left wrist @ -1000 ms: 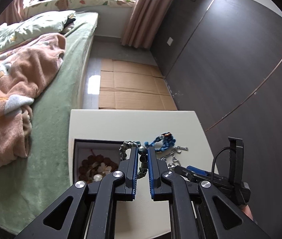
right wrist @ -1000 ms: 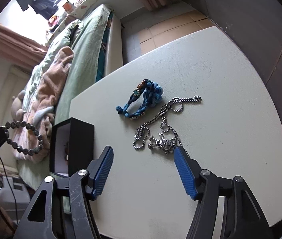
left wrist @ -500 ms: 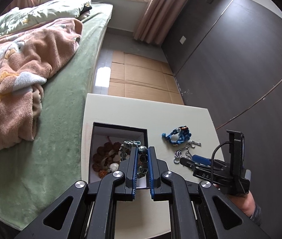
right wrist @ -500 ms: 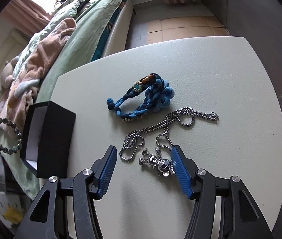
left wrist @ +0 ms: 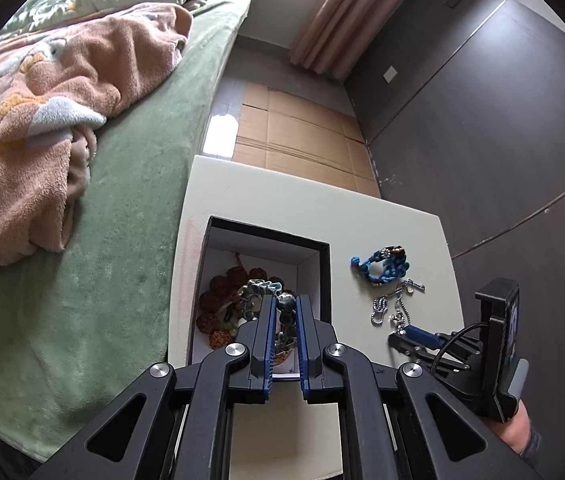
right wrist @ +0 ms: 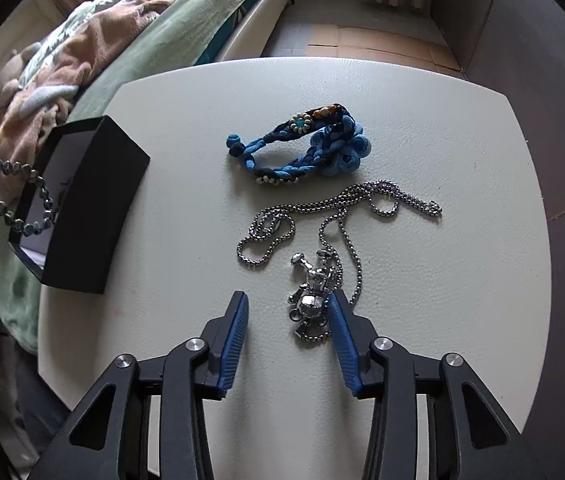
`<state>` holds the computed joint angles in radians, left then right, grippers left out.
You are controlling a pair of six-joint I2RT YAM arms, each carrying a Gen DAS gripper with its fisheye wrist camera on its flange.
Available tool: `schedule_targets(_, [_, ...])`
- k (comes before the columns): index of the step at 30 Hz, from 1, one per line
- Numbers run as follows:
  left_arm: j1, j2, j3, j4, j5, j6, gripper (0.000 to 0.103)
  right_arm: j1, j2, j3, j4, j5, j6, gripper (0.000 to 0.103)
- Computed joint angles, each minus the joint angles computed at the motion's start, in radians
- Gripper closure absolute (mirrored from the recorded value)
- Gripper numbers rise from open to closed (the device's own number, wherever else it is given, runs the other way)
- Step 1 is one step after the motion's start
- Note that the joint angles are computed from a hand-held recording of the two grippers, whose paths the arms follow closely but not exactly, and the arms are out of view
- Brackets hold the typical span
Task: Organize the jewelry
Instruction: 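Lower the bead bracelet into the box with the left tool while the right tool grasps the silver robot pendant, then lift the silver pendant necklace with the right tool and lower it into the box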
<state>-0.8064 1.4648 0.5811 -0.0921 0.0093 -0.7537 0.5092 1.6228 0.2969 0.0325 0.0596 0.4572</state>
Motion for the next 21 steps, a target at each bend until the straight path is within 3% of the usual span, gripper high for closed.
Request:
schedule_targets(1, [0.001,0.006,0.001,0.005,-0.001,-0.001,0.093,0.0,0.003,0.009,-0.021,0.02,-0.001,0.082])
schedule_targets(7, [0.028,0.045,0.011,0.009,0.045,0.0,0.092,-0.073,-0.105,-0.034,-0.029,-0.065,-0.012,0.083])
schedule_targets(9, [0.039,0.06,0.02,-0.002,0.081,0.009,0.087,-0.067,-0.177,-0.043,-0.056,-0.092,0.004,0.083])
schedule_targets(13, [0.028,0.021,-0.008,0.019,0.07,0.005,0.035,-0.008,-0.329,-0.03,-0.151,-0.093,0.05,0.083])
schedule_targets(14, [0.028,0.002,-0.022,0.026,0.061,-0.002,0.029,0.012,-0.352,-0.014,-0.173,-0.087,0.064,0.083])
schedule_targets(21, [0.091,-0.119,-0.089,0.006,0.072,-0.003,0.029,0.136,-0.512,0.12,-0.338,-0.025,0.127,0.083])
